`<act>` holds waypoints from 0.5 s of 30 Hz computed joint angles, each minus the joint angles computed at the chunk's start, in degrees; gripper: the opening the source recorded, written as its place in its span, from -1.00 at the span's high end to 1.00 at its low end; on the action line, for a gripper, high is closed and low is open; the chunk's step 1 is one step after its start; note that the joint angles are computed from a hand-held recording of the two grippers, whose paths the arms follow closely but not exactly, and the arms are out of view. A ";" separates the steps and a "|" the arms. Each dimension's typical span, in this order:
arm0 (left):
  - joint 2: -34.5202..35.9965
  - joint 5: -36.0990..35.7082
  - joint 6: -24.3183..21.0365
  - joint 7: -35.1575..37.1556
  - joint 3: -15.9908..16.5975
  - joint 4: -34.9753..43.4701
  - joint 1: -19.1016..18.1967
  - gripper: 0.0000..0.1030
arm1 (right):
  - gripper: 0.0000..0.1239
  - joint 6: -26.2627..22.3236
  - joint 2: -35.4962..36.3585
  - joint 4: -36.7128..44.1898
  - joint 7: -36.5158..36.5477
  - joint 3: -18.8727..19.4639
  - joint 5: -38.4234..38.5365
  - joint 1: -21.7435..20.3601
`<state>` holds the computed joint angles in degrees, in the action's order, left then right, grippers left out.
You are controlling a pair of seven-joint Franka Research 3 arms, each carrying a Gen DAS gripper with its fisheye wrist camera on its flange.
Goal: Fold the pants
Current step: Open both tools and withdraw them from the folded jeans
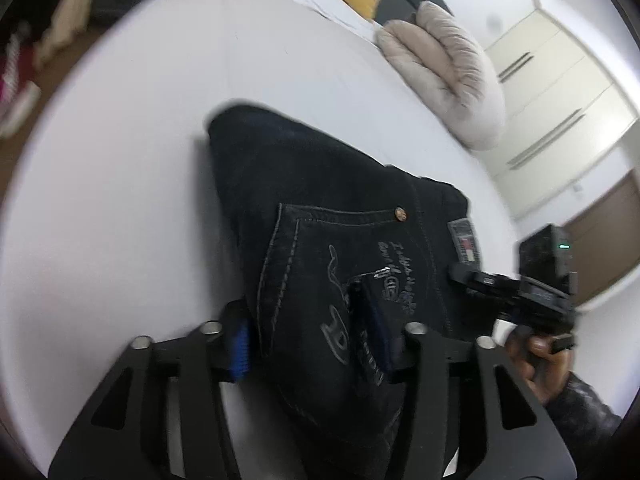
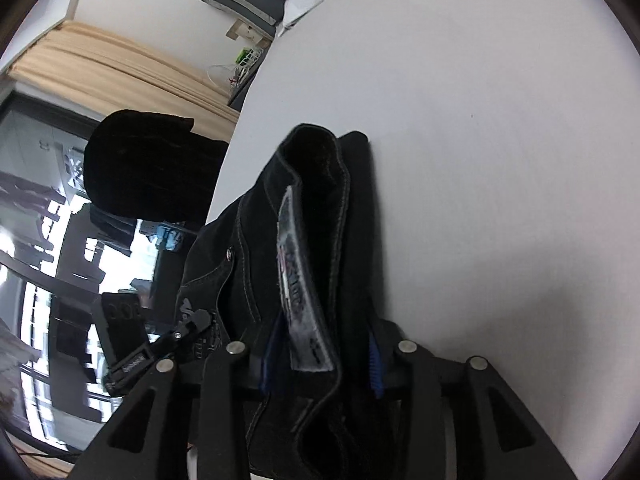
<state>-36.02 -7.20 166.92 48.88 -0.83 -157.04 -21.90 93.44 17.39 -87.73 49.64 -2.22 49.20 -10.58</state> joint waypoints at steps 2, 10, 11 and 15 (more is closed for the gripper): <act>-2.77 4.10 -1.49 -4.90 -7.32 0.27 6.68 -0.28 | -0.06 2.49 -3.64 -3.16 -0.47 -0.54 -1.12 0.45; -23.59 20.80 -26.39 -20.28 -27.43 9.84 17.90 -0.99 | -0.24 16.65 -25.77 -20.02 -12.89 -4.57 -1.83 3.01; -24.58 22.60 -30.97 -20.98 -29.49 12.81 18.47 -1.00 | -0.27 18.77 -29.24 -22.30 -14.74 -5.47 -0.53 3.41; -25.18 27.50 -47.02 -21.75 -34.94 23.12 19.30 -1.00 | -0.66 27.32 -39.69 -28.10 -21.15 -9.75 7.43 5.59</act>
